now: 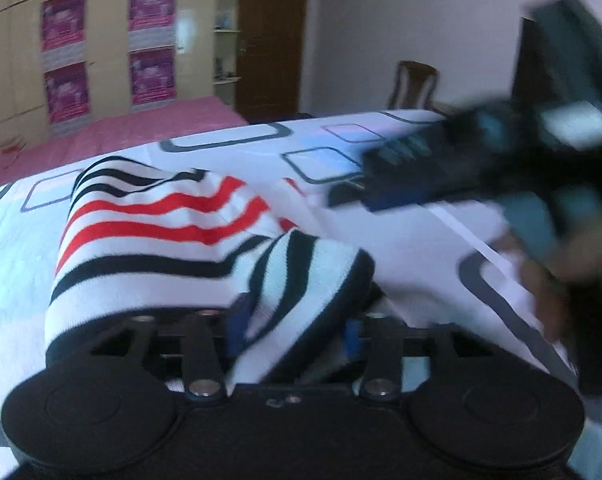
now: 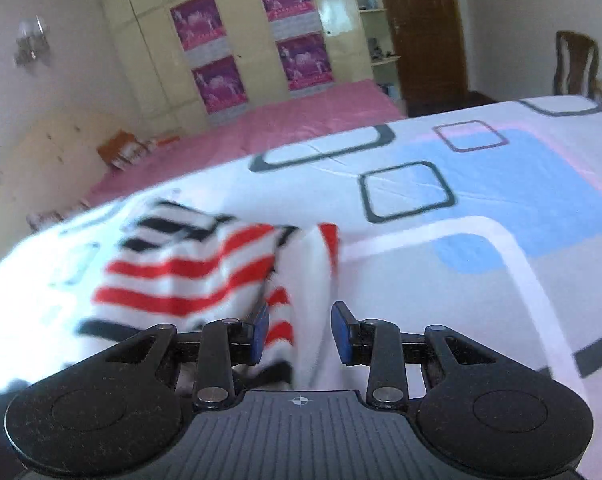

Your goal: Fold small clothes

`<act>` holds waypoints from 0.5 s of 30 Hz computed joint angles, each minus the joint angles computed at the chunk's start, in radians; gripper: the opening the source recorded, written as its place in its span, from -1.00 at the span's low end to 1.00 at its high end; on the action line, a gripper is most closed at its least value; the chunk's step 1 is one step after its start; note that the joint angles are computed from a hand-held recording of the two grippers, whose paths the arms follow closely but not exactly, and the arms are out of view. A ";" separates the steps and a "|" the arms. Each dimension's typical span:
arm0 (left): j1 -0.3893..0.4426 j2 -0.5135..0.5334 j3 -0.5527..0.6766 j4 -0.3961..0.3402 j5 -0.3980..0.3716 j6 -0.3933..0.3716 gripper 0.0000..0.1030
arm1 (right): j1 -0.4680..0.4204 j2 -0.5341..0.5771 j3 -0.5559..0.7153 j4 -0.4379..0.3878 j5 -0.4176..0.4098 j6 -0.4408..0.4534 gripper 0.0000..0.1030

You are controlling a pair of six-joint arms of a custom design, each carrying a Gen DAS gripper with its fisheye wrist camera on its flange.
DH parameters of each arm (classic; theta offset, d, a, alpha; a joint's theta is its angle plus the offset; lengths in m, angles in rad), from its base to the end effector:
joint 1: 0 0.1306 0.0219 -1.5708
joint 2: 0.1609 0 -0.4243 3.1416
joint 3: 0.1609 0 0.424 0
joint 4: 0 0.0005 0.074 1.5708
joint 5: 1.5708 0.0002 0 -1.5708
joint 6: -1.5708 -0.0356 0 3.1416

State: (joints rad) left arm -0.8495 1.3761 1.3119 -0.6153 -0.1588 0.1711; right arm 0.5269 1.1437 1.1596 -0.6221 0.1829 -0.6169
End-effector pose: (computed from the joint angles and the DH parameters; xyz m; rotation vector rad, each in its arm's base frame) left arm 0.3442 -0.3837 0.4587 0.6725 2.1647 -0.3713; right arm 0.3697 0.2070 0.4844 0.2044 2.1921 0.4535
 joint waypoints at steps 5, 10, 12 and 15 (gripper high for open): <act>-0.002 -0.064 -0.037 -0.025 0.000 0.003 0.13 | 0.002 0.044 0.032 0.023 -0.121 -0.005 0.63; 0.040 -0.138 -0.074 -0.035 -0.054 0.065 0.12 | -0.005 0.107 0.051 0.022 -0.208 -0.040 0.19; 0.061 -0.152 -0.077 -0.046 -0.083 0.079 0.12 | -0.016 0.139 0.062 0.006 -0.224 -0.059 0.14; 0.100 -0.144 -0.062 -0.068 -0.107 0.124 0.12 | -0.028 0.153 0.055 0.028 -0.249 -0.078 0.06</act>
